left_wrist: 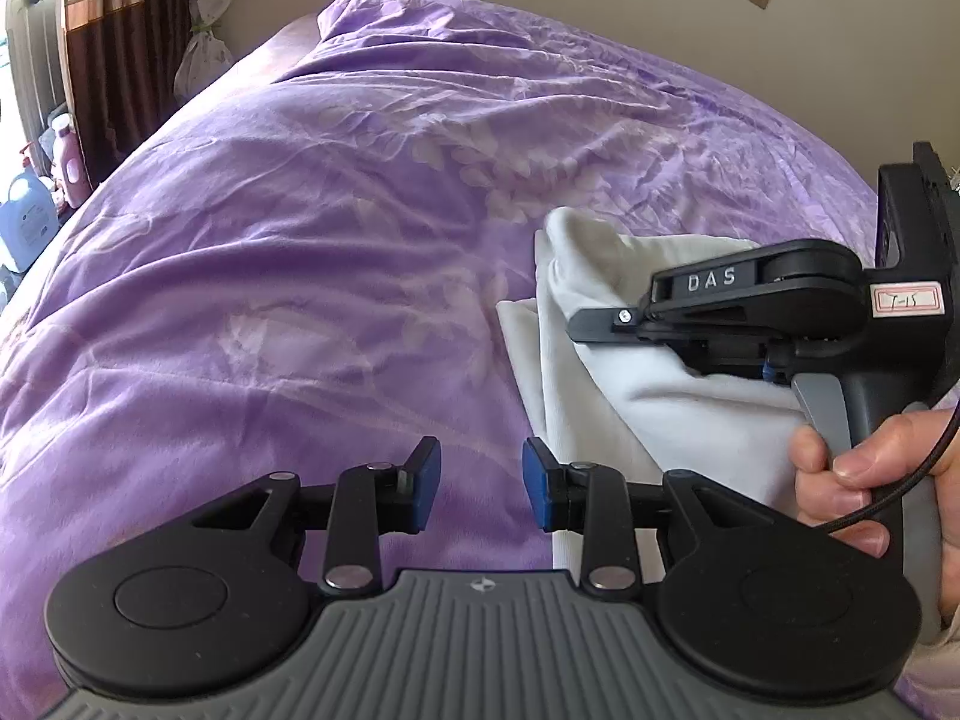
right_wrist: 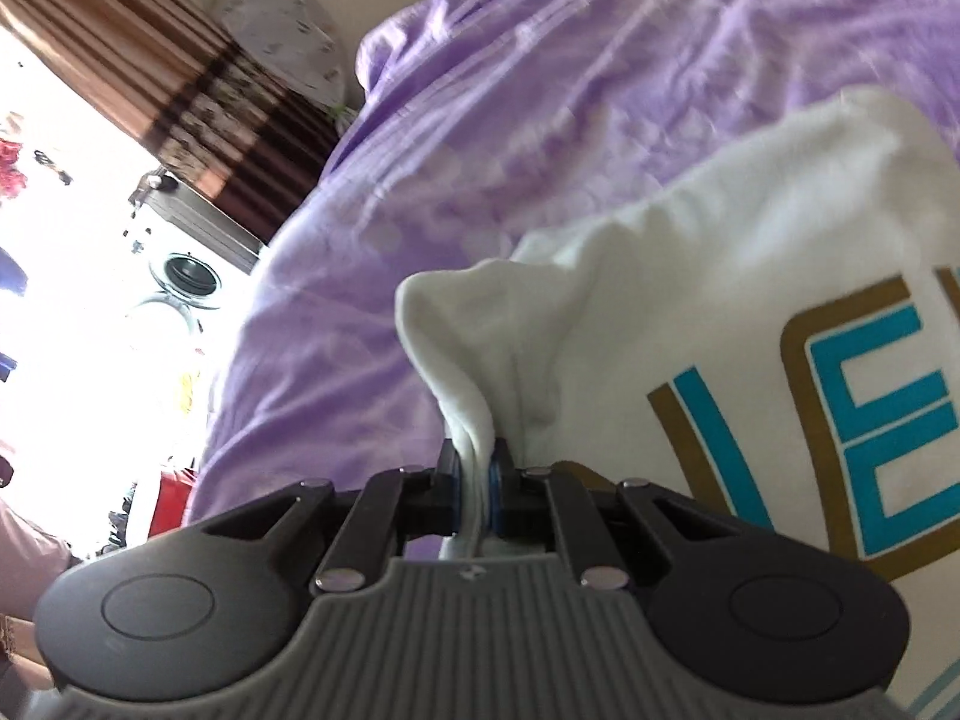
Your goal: Fold small clothes
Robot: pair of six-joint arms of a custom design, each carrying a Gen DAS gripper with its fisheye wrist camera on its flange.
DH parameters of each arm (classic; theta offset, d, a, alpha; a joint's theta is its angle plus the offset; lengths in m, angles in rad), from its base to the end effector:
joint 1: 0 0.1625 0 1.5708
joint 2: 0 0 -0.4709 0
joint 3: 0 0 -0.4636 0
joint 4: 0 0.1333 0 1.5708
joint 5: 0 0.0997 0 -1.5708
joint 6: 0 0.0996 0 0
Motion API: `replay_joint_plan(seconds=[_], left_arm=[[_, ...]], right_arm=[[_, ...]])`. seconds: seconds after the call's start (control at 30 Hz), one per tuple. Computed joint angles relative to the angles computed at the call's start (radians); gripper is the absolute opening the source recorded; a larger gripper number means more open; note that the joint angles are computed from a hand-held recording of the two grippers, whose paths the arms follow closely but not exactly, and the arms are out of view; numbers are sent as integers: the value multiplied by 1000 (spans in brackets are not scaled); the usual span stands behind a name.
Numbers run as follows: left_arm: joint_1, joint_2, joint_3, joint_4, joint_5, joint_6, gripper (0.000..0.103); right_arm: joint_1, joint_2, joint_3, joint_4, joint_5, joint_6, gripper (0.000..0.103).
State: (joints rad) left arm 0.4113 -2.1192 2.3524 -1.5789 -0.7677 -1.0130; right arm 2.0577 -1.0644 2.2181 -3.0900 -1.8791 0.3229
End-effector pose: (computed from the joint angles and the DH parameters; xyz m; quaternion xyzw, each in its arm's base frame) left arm -0.1814 -0.3027 0.3675 0.1107 0.9090 -0.2955 0.2724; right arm 0.3453 -0.4319 0.0974 0.0518 -0.9707 0.2245 0.0680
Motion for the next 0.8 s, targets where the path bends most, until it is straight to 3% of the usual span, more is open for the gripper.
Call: replay_joint_plan(seconds=[0.17,0.33,0.43,0.5,0.8], left_arm=[[-39,-16,-18,50,-23,-53,37],[-141,-60,-39,93,-36,-147,37],[-185,-89,-38,73,-63,-204,43],[-197,-111,-23,28,-87,-225,54],[-194,-162,40,89,-128,-434,57]], right_arm=[[33,-29,-7,25,22,-56,39],[106,-152,34,65,-9,-114,44],[137,-249,90,67,-64,-131,45],[147,-320,136,81,-102,-138,46],[141,-627,359,238,-249,-131,53]])
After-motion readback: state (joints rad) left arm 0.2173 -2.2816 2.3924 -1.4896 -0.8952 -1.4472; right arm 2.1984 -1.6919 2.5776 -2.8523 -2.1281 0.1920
